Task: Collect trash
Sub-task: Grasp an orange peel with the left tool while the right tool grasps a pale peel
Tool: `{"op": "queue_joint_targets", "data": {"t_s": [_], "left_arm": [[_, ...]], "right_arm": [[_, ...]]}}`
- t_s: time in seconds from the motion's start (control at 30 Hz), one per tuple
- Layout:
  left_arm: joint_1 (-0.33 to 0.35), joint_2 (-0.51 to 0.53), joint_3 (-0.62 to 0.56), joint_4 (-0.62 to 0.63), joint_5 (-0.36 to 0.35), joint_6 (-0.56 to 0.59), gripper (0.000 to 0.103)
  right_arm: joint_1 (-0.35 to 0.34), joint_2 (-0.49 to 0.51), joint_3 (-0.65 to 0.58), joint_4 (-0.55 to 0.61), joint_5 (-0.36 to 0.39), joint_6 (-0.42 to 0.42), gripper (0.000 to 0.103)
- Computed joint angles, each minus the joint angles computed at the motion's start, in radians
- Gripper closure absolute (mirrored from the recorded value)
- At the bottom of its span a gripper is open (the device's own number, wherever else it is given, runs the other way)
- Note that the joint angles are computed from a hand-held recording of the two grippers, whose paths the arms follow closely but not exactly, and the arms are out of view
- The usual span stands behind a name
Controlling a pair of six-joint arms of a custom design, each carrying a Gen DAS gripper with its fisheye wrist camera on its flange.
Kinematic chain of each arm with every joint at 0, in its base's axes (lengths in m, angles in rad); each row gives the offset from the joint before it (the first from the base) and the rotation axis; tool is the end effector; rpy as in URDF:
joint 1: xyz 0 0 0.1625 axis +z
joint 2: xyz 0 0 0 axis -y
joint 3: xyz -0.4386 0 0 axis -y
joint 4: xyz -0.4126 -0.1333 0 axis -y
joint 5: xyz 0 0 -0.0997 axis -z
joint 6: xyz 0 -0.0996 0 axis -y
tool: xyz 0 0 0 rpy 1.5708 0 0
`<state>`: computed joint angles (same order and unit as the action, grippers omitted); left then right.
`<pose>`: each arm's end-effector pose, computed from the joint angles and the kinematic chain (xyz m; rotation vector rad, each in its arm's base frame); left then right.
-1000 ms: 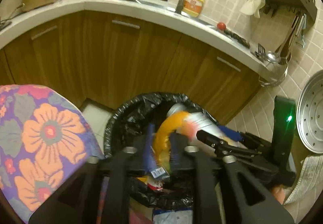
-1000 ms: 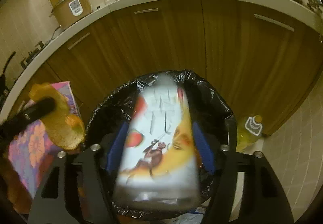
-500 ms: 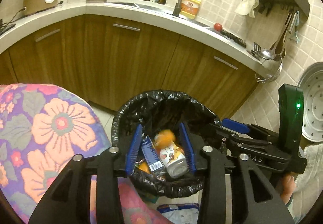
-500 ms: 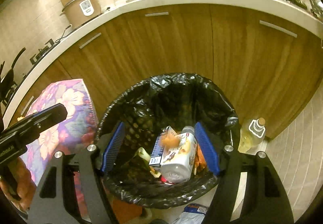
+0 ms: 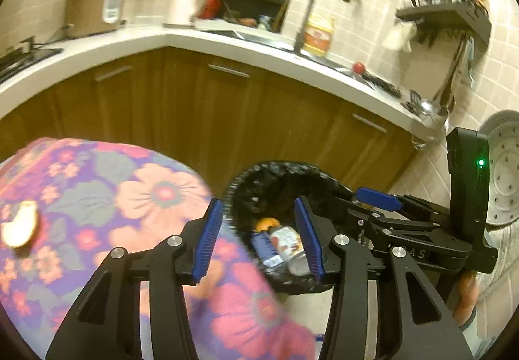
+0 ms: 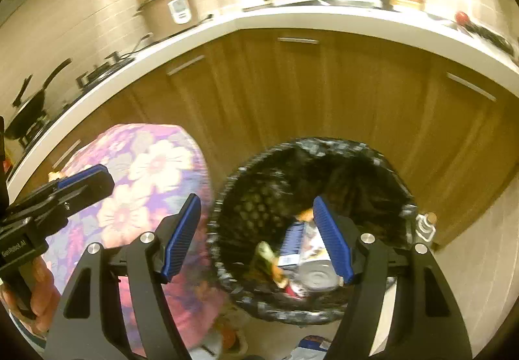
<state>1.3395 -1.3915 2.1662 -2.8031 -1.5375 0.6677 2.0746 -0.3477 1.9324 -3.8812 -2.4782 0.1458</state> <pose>0.0169 -0.5243 0.2602 1.2668 2.6520 -0.6576 0.3000 -0.4306 -0.0803 -0.0093 -2.2838 1.1575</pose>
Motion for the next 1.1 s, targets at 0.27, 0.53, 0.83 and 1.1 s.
{"op": "queue_joint_targets", "data": {"t_s": [0.27,0.53,0.83,1.1], "left_arm": [[0.081,-0.079,-0.034,-0.059,0.051,0.074,0.049],[0.212,-0.082,-0.172,-0.072,0.055,0.064,0.049],[0.311,0.007,-0.379,-0.002,0.084,0.075,0.044],[0.331,0.133,-0.505,0.056,0.133,0.023,0.044]], "right_arm": [[0.074,0.137,-0.257,0.075,0.084,-0.182,0.035],[0.098,0.225,-0.500,0.292,0.202,-0.217,0.035],[0.088,0.331,-0.752,0.522,0.295,-0.256,0.035],[0.064,0.461,-0.976,0.559,0.242,-0.336,0.035]]}}
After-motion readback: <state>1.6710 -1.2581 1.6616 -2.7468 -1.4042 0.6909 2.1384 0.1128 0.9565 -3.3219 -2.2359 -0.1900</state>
